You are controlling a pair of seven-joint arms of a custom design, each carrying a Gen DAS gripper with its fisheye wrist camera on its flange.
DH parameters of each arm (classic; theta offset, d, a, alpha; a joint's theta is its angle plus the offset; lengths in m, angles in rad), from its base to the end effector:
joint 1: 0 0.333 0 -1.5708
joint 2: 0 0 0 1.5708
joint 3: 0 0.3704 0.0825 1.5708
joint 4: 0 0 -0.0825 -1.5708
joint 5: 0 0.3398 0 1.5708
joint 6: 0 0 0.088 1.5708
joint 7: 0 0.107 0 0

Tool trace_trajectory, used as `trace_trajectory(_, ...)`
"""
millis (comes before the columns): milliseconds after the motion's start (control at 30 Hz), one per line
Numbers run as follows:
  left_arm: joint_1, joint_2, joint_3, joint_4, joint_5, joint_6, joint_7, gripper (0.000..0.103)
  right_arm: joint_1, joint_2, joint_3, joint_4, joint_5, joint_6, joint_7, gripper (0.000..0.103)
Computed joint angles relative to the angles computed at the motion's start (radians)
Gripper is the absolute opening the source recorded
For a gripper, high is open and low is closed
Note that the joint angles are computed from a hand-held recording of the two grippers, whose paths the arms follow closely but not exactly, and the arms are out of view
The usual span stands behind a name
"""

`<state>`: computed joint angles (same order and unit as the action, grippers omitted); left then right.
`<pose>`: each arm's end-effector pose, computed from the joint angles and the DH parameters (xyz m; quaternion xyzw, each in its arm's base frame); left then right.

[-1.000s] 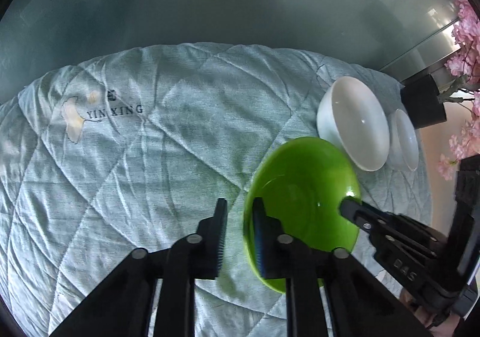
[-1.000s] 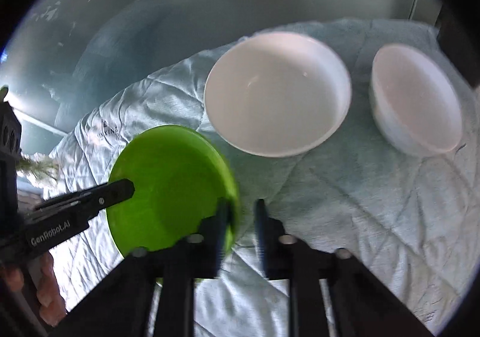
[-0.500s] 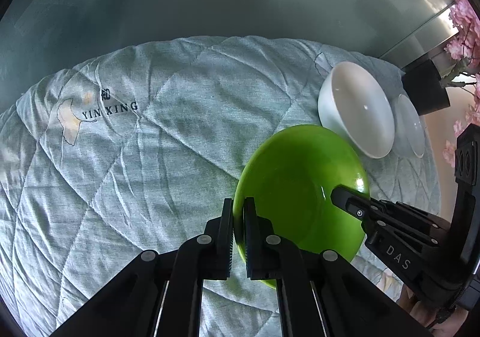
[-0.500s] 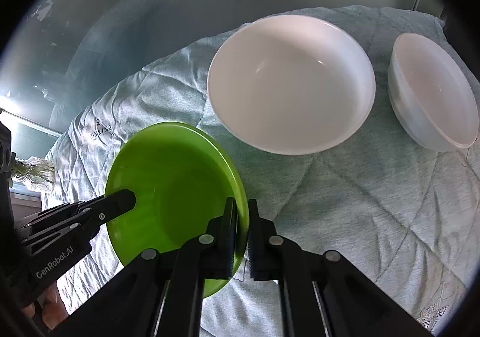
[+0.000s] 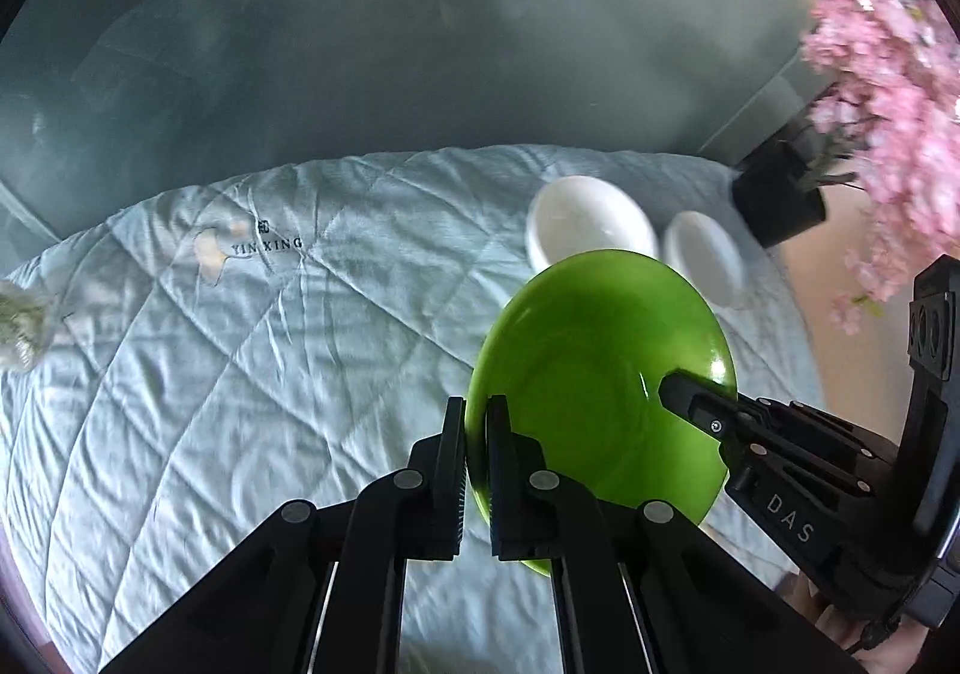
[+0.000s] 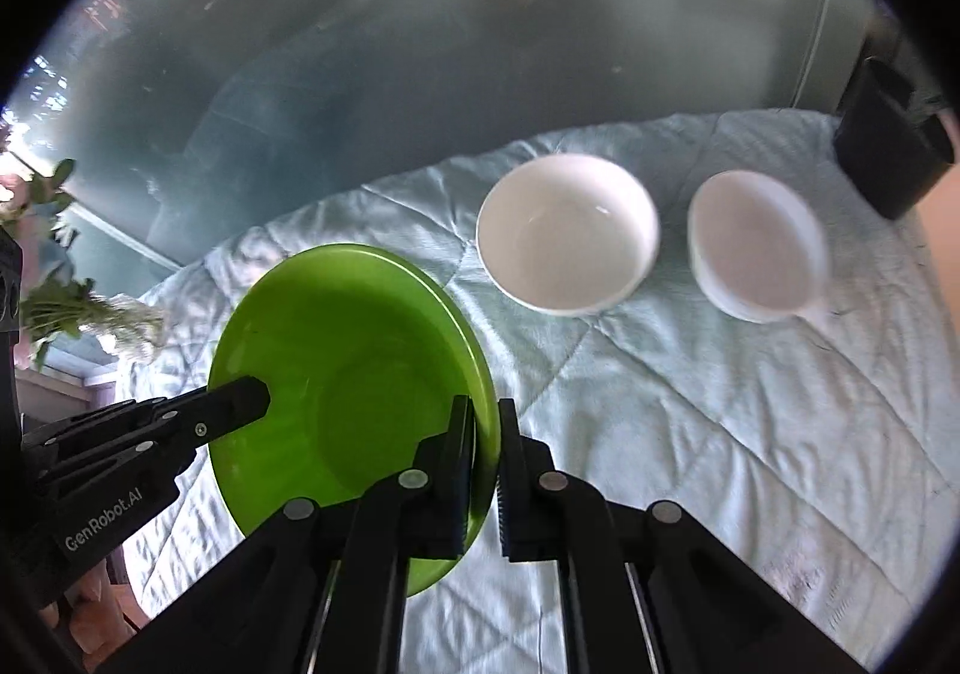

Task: Organize plates and bowls
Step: 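Lift the lime-green bowl and lower it onto the cover beside the plate stack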

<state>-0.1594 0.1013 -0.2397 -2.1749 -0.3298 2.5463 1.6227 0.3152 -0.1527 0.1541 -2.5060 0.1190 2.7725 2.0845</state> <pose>0.5045 -0.2043 0.4569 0.6236 -0.7608 0.1784 0.0230 0.4011 0.2002 0.4677 -0.6404 0.7392 -0.0401 0.2046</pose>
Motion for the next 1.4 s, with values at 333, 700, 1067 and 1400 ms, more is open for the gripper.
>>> trace_trajectory(333, -0.131, -0.321, 0.010, -0.167, -0.107, -0.069, -0.047, 0.002, -0.032, -0.365, 0.082, -0.116, -0.053, -0.175, 0.053, 0.006)
trace_trajectory(700, -0.343, -0.534, 0.024, -0.379, -0.167, -0.075, -0.215, 0.002, 0.017, -0.684, 0.138, -0.253, 0.059, -0.401, 0.089, 0.006)
trace_trajectory(1067, -0.470, -0.607, 0.035, -0.557, -0.203, -0.016, -0.309, 0.002, 0.099, -0.785, 0.200, -0.356, 0.166, -0.467, 0.131, 0.006)
trace_trajectory(1400, -0.532, -0.523, 0.055, -0.613, -0.270, 0.087, -0.290, 0.002, 0.134, -0.747, 0.195, -0.430, 0.221, -0.398, 0.129, 0.006)
